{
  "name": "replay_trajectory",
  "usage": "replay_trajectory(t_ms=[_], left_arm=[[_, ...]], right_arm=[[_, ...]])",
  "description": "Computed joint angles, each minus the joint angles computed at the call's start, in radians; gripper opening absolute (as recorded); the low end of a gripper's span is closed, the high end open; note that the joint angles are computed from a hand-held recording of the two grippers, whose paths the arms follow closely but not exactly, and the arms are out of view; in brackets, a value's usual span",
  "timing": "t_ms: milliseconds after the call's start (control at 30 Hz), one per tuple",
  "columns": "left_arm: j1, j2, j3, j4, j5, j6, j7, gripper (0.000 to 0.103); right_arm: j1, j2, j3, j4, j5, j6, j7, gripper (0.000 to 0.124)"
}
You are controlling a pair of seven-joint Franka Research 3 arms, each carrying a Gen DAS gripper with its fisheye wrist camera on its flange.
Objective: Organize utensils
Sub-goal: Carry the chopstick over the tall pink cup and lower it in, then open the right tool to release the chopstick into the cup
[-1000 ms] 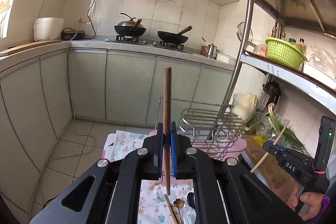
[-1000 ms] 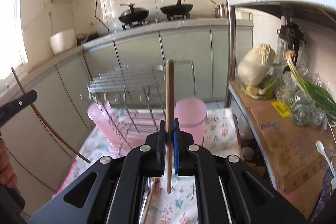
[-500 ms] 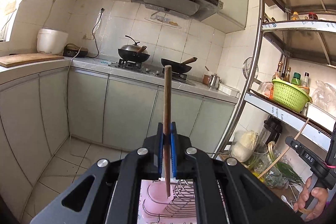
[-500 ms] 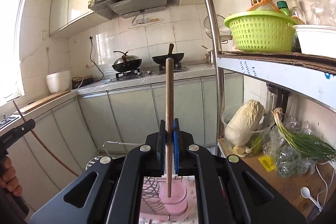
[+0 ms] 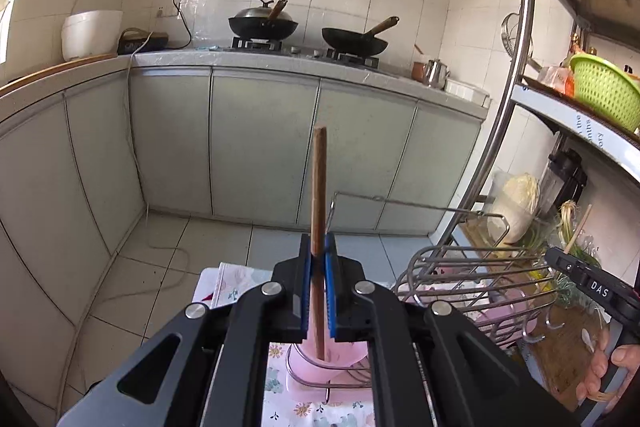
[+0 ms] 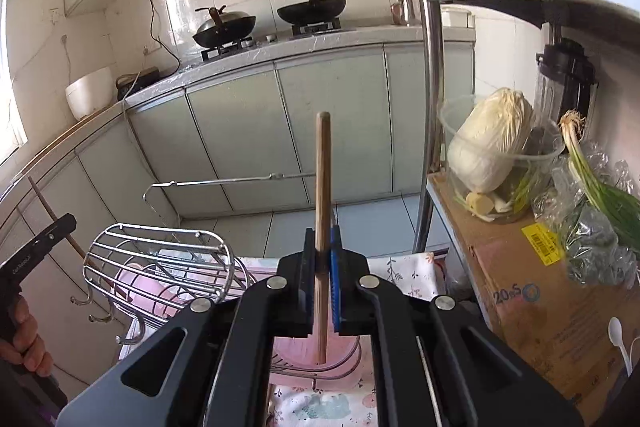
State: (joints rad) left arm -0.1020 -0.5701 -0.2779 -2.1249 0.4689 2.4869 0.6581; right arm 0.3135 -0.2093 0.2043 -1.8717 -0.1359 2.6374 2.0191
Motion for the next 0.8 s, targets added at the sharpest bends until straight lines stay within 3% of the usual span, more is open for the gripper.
replay_trajectory(t_ms=[267, 667, 700, 767, 800], left_arm=[[0.018, 0.051, -0.041, 0.021, 0.047, -0.089, -0.084, 0.006], [0.01, 0.055, -0.044, 0.024, 0.118, -0.122, -0.158, 0.007], [0.007, 0.054, -0.042, 0.022, 0.119, -0.119, -0.158, 0.009], [0.008, 0.049, -0.043, 0.021, 0.128, -0.125, -0.159, 0.023], [0.01, 0.043, -0.044, 0.018, 0.137, -0.122, -0.164, 0.032]], right_arm=[[0.011, 0.02, -0.002, 0.002, 0.003, -0.03, -0.006, 0.006], [0.02, 0.037, -0.004, 0.027, -0.032, -0.051, 0.013, 0.007], [0.022, 0.037, -0.005, 0.029, -0.032, -0.054, 0.01, 0.007], [0.027, 0.033, -0.007, 0.029, -0.025, -0.058, -0.003, 0.009], [0.029, 0.03, -0.008, 0.027, -0.021, -0.058, -0.01, 0.018]])
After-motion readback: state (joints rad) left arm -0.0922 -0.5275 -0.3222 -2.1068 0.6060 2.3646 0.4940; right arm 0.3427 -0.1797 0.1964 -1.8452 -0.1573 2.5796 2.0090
